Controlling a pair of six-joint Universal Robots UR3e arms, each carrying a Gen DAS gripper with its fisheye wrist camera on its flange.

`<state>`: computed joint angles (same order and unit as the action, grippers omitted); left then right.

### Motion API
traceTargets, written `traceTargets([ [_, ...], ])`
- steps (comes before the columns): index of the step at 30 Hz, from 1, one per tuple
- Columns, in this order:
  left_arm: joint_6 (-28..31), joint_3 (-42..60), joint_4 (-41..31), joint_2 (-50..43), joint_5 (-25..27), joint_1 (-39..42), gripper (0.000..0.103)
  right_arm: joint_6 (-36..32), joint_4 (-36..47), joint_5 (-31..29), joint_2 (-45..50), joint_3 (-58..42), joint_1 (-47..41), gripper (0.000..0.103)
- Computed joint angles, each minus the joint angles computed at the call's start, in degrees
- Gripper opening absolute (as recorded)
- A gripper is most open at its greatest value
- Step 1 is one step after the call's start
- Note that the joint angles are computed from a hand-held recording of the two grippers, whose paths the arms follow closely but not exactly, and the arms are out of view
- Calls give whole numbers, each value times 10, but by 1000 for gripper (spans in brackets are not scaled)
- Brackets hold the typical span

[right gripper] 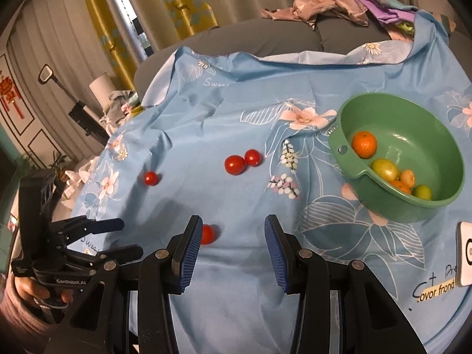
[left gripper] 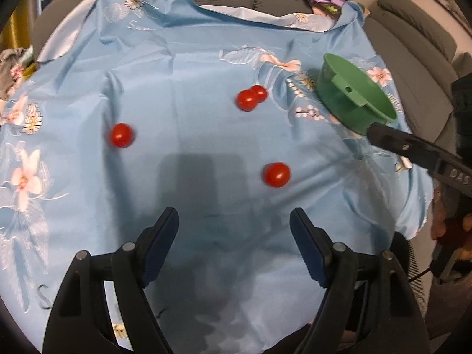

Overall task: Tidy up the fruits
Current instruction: 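Withdraw both tools from the bowl toward the red cherry tomatoes, then grasp a cherry tomato with the left tool while the right tool grasps another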

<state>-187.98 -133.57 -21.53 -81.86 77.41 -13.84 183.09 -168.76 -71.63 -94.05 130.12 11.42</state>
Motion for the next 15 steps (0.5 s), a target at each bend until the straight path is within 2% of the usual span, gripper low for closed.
traceTargets([
  [5,-2,47,37,-79,0,-28,74,1,0,8,15,-6,-15,44],
  [11,3,136,45,-191,19,-63,61,-8,3,16,37,-12,-20,44],
  [15,3,160,50,-231,21,-66,43,-13,4,22,50,-20,-22,44],
])
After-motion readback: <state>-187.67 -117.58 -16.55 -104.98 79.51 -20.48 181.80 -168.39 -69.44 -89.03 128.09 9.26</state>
